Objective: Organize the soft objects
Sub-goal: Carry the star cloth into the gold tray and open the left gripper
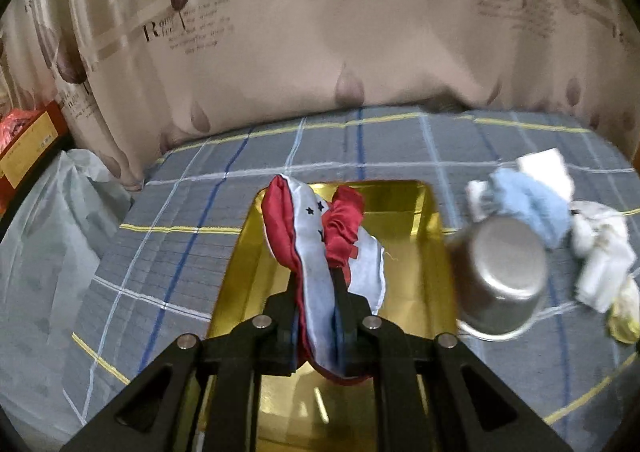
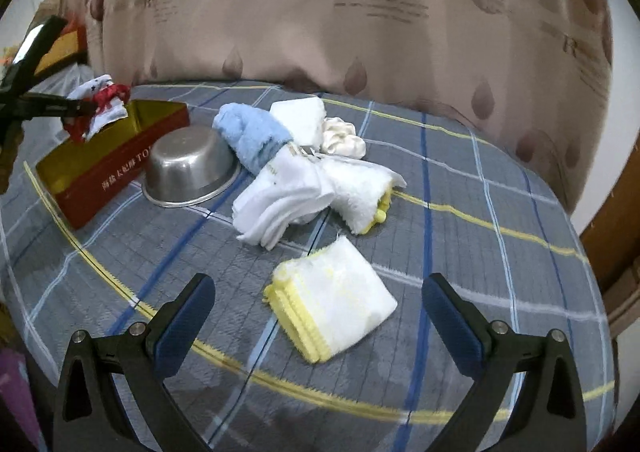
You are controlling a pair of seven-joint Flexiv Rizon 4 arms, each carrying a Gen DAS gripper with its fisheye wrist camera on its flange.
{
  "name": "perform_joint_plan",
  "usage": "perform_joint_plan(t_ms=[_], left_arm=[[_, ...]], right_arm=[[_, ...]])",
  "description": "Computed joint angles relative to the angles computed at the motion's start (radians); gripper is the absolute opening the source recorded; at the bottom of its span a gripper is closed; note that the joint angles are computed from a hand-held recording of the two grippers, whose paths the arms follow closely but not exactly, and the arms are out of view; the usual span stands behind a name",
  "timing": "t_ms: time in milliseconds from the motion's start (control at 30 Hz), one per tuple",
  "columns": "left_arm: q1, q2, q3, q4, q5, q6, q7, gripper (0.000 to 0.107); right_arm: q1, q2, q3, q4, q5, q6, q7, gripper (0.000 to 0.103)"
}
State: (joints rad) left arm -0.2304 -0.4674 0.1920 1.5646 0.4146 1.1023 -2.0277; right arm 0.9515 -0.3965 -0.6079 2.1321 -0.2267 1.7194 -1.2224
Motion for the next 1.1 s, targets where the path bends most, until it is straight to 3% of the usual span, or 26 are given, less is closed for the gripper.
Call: perform_joint_plan(t_ms=[200, 333, 433, 600, 767, 867, 967, 1000, 1100], left_arm=[[0.051, -0.068, -0.025, -0.065, -0.067, -0.051, 0.107, 0.015], [0.040, -0.103, -0.008, -0.117, -0.060, -0.099, 0.142, 0.020], [-0.003, -0.127, 0.036, -0.167, 0.004, -0.149, 0.110, 0.027], [0.010, -0.107, 0.023, -0.136, 0.012, -0.094, 0.078, 0.042], [0.035, -0.088, -0.003, -0.103, -0.025, -0.043, 0.102, 0.044], [0.069, -0.071, -0.041, -0.066, -0.087, 0.013, 0.152, 0.045], [0.102, -0.049, -0.081, -0.024, -0.163, 0.064, 0.222, 0.045], [0.099, -0.044, -0.080, -0.015, -0.176, 0.073, 0.235, 0.045], [0.066, -0.025, -0.042, -0.001, -0.167, 0.089, 0.224, 0.045]], right_arm=[[-0.121, -0.012, 0.106, -0.062, -0.058, -0.054, 0.018, 0.103], [-0.213, -0.027, 0.190, -0.103, -0.109, -0.082, 0.030, 0.102], [-0.313, -0.030, 0.297, -0.129, -0.129, -0.103, 0.027, 0.102], [-0.450, -0.040, 0.443, -0.170, -0.170, -0.149, 0.008, 0.097], [-0.592, -0.053, 0.614, -0.218, -0.160, -0.226, -0.046, 0.096], [-0.578, -0.051, 0.583, -0.202, -0.229, -0.222, -0.017, 0.097], [-0.640, -0.067, 0.672, -0.237, -0.171, -0.286, -0.096, 0.097], [-0.658, -0.074, 0.697, -0.248, -0.154, -0.306, -0.116, 0.096], [-0.687, -0.087, 0.739, -0.267, -0.115, -0.339, -0.174, 0.065]])
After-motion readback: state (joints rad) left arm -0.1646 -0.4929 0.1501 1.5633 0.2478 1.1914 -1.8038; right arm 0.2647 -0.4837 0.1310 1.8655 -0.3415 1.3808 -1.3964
